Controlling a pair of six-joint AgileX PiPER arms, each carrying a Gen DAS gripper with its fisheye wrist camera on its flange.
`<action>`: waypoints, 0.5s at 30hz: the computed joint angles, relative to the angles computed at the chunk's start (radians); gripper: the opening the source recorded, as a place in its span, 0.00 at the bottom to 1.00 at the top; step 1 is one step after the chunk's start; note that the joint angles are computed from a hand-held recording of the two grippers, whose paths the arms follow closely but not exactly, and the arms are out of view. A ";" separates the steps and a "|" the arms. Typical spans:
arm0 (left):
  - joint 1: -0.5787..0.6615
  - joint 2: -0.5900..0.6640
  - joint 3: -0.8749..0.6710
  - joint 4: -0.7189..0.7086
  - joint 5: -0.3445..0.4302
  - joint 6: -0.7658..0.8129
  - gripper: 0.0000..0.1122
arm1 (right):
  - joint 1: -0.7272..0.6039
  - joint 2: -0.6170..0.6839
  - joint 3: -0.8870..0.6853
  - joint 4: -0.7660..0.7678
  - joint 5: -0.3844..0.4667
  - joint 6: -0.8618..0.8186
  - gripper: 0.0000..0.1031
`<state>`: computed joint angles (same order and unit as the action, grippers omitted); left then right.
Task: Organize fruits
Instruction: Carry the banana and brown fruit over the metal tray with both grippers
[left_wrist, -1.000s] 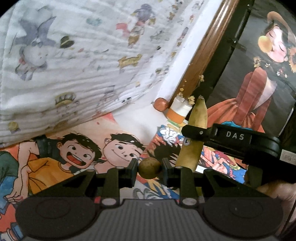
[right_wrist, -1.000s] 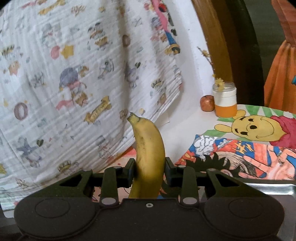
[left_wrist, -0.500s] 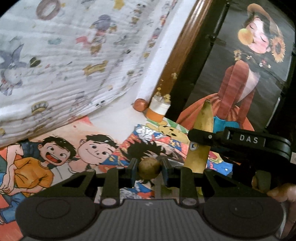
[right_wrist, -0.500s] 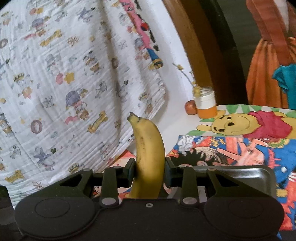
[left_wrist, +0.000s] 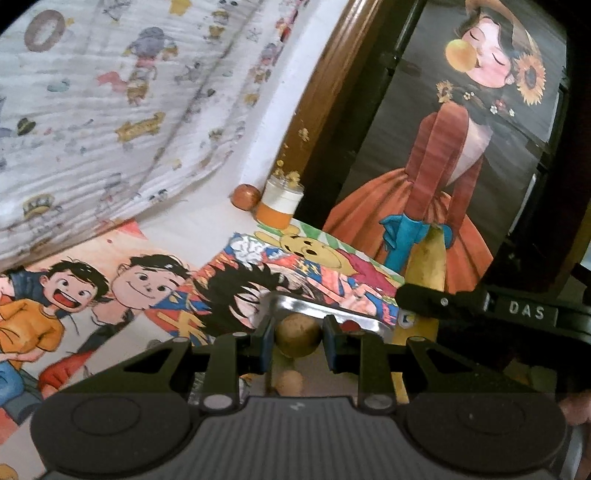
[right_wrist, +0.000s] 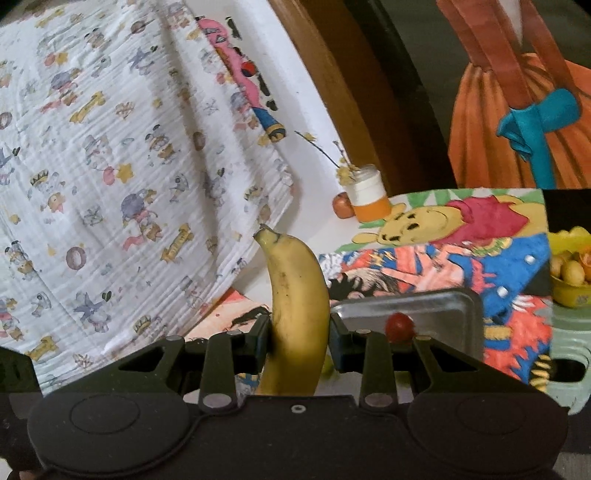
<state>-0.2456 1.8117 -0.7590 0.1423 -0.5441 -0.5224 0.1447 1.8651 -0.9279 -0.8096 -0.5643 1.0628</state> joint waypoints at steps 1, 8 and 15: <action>-0.005 0.002 -0.003 0.000 0.004 0.001 0.27 | -0.011 -0.007 0.021 0.004 -0.012 -0.007 0.34; -0.044 0.029 -0.038 -0.001 0.044 0.008 0.27 | -0.076 -0.038 0.130 -0.010 -0.068 -0.008 0.34; -0.071 0.054 -0.080 0.010 0.093 0.016 0.27 | -0.130 -0.054 0.207 -0.077 -0.098 0.036 0.34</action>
